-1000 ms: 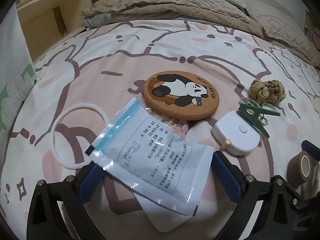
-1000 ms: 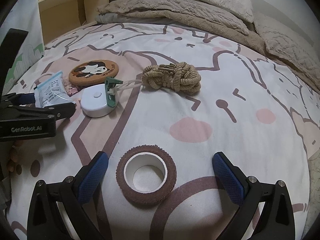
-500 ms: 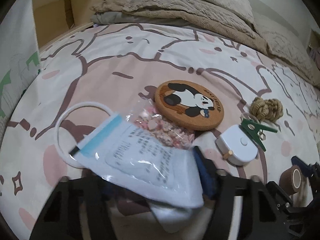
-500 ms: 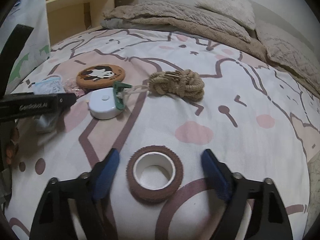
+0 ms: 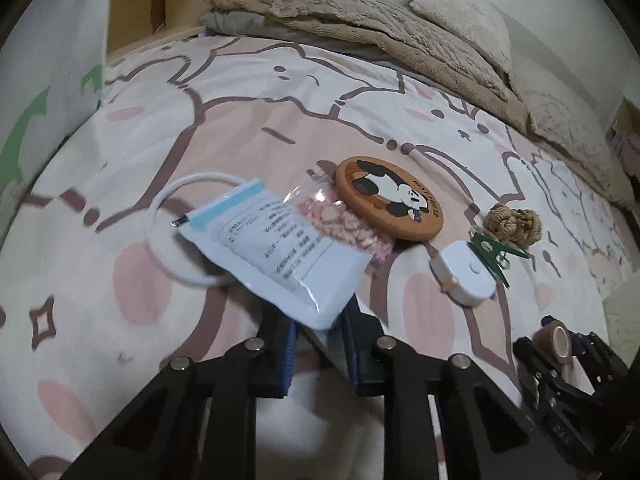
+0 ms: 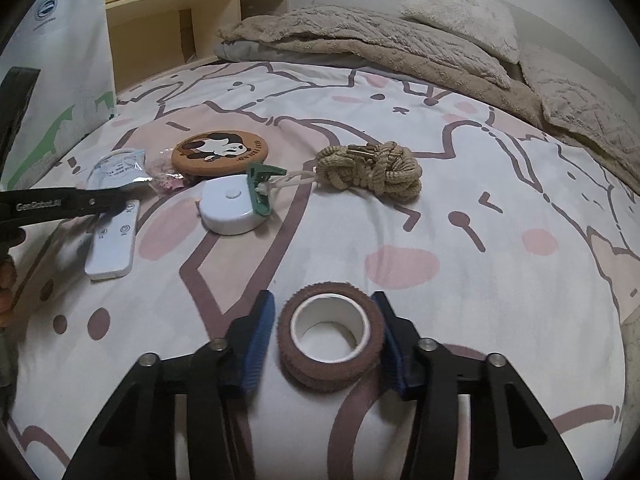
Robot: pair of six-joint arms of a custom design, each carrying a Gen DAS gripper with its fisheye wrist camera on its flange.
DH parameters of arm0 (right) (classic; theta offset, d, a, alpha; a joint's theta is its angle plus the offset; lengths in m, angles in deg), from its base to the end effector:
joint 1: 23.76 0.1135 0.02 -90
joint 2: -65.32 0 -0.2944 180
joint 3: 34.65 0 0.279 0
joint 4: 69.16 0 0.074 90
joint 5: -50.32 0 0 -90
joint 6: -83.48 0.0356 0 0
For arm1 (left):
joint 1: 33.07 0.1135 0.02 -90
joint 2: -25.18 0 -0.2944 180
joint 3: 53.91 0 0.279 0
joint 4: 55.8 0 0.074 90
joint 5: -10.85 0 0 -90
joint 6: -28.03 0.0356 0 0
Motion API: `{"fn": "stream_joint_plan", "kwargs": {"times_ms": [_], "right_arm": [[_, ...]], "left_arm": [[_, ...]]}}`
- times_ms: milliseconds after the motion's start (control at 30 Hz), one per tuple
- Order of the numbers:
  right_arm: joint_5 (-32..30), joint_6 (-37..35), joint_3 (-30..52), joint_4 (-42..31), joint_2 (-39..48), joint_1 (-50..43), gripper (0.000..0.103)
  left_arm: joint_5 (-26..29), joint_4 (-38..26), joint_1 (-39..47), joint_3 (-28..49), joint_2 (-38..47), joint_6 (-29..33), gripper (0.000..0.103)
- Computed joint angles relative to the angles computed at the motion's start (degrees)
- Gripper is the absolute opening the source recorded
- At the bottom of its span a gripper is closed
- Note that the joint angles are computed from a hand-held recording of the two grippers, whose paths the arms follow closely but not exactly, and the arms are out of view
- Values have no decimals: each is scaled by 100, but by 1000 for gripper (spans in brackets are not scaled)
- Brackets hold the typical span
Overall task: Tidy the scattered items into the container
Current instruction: 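Close the right gripper on the brown bandage roll, then close the left gripper on the white-and-blue medicine packet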
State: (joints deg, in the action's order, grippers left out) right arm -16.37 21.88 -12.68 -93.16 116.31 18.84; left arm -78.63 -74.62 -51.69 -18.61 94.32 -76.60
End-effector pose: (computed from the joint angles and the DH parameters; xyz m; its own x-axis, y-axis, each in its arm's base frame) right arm 0.1147 0.0863 0.1217 -0.7296 -0.0775 -0.6795 -0.1130 0.9936 0.0080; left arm 0.2021 -0.0684 0.1461 -0.8110 0.0067 -0.5851 0.1237 0.9793 -0.1602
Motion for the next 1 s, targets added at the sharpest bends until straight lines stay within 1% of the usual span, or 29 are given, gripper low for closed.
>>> {"fn": "stream_joint_plan", "kwargs": {"times_ms": [67, 133, 200, 333, 367, 400, 433, 467, 500, 567, 633, 667, 700, 767, 800, 867, 1000], "right_arm": [[29, 94, -23, -74, -93, 50, 44], [62, 182, -47, -158, -198, 107, 43], [100, 229, -39, -194, -200, 158, 43], [244, 344, -20, -289, -194, 340, 43], [246, 351, -28, -309, -223, 351, 43], [252, 362, -33, -324, -244, 366, 43], [268, 376, -40, -354, -277, 388, 43], [290, 386, -42, -355, -274, 408, 43], [308, 396, -49, -355, -272, 424, 43], [341, 410, -60, -324, -232, 453, 43], [352, 424, -69, -305, -219, 471, 43], [355, 428, -71, -301, -218, 476, 43], [378, 445, -67, -307, -213, 501, 43], [402, 440, -64, -275, -162, 511, 43], [406, 439, -70, -244, -132, 514, 43], [304, 376, -102, -148, -103, 415, 43], [238, 333, -137, -88, -112, 346, 43]], "left_arm": [[70, -91, 92, -141, -242, -5, 11], [226, -201, 212, -240, -470, -21, 9], [226, -328, 236, -290, -639, -10, 3], [158, -573, 238, -348, -894, 20, 5], [157, -619, 269, -338, -916, 60, 11], [135, -666, 289, -332, -953, 92, 31], [160, -678, 333, -338, -999, 122, 46], [217, -671, 388, -349, -1055, 157, 73], [238, -663, 414, -356, -1124, 184, 86], [70, -702, 343, -291, -1180, 311, 87], [-311, -741, 158, -184, -1149, 580, 88], [-551, -727, 38, -129, -1122, 781, 91], [-830, -690, -104, -75, -1102, 1028, 96], [-1181, -492, -251, -30, -1061, 1466, 101], [-1274, -358, -330, -11, -1027, 1740, 102], [-1249, -208, -370, 71, -853, 2179, 102], [-1348, -183, -613, 405, -176, 2940, 102]]}}
